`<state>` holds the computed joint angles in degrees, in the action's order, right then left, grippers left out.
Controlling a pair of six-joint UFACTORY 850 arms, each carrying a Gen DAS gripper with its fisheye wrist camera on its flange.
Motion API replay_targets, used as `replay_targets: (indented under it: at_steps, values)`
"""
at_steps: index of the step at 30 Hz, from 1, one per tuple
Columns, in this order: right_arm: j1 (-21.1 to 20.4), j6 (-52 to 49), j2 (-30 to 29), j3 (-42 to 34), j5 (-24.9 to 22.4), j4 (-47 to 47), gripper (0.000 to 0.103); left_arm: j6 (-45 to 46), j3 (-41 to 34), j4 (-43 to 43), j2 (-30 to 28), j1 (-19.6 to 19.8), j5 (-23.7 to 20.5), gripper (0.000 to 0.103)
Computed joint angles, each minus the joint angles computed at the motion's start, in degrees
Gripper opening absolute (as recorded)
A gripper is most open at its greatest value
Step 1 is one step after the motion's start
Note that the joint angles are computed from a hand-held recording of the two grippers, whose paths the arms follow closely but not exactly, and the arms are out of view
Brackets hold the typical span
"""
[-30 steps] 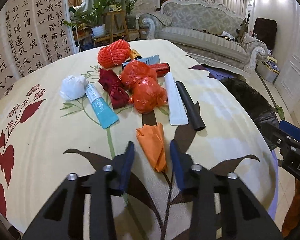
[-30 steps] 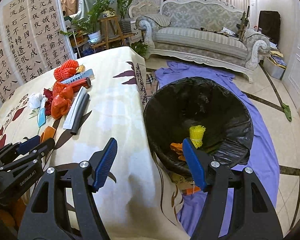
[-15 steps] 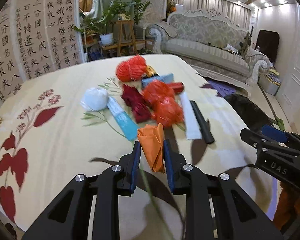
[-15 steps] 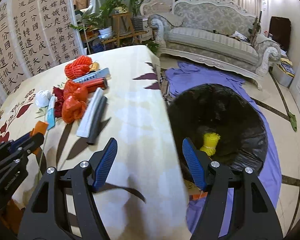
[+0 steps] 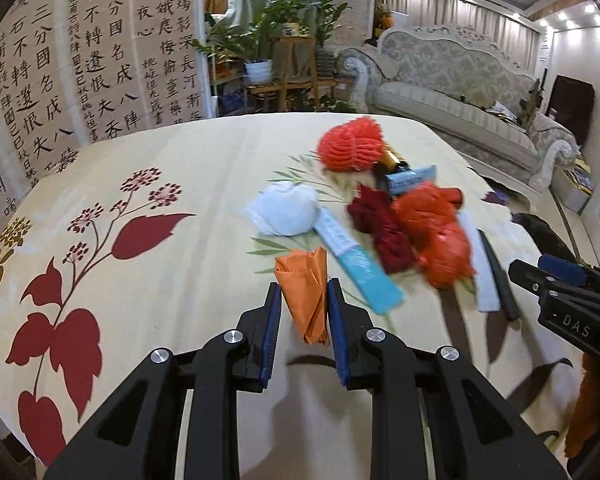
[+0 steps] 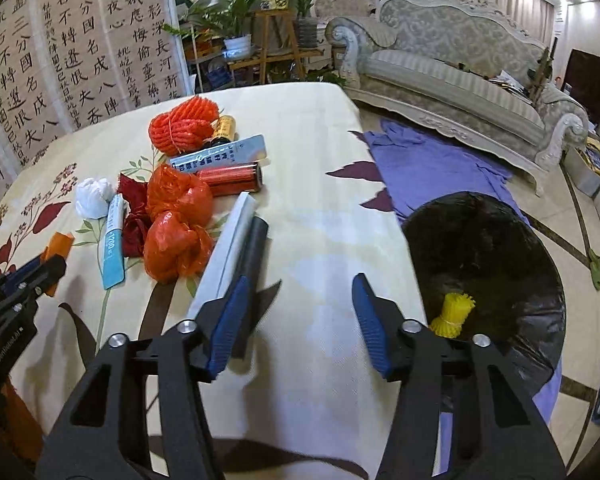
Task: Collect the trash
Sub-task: 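Grasp the orange paper scrap with the left tool while the right tool grasps the black tube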
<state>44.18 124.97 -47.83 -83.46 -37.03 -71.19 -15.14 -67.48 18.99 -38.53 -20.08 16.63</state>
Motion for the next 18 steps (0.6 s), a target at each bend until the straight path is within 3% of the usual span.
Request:
replay_targets:
  at_steps: [4,9,11,13,18]
  values:
    - [-0.5,-3.4,-1.4,-2.3,0.7,2.0,0.045,-2.6,-1.7,2.3,-1.1,0.8,-0.9,0.025]
    - [-0.8,-7.8,-2.9,-4.6,0.7,4.9,0.032,-5.5,-2.5,5.2,-1.6,1.0,-1.2,0.024]
    - [-0.8,-8.2,-3.1,-4.9,0.5,4.9,0.018,-6.6,-2.6,6.4,-1.7,1.1,-1.1,0.025]
    - [-0.8,-7.4,-2.8,-4.4,1.1,4.2,0.013,-6.8,-2.5,6.7,-1.7,1.1,-0.9,0.025]
    - [-0.6,-5.1,-2.0,-2.9,0.7,2.9,0.013,-7.9,-1.8,7.8,-1.1,1.0,0.0,0.025]
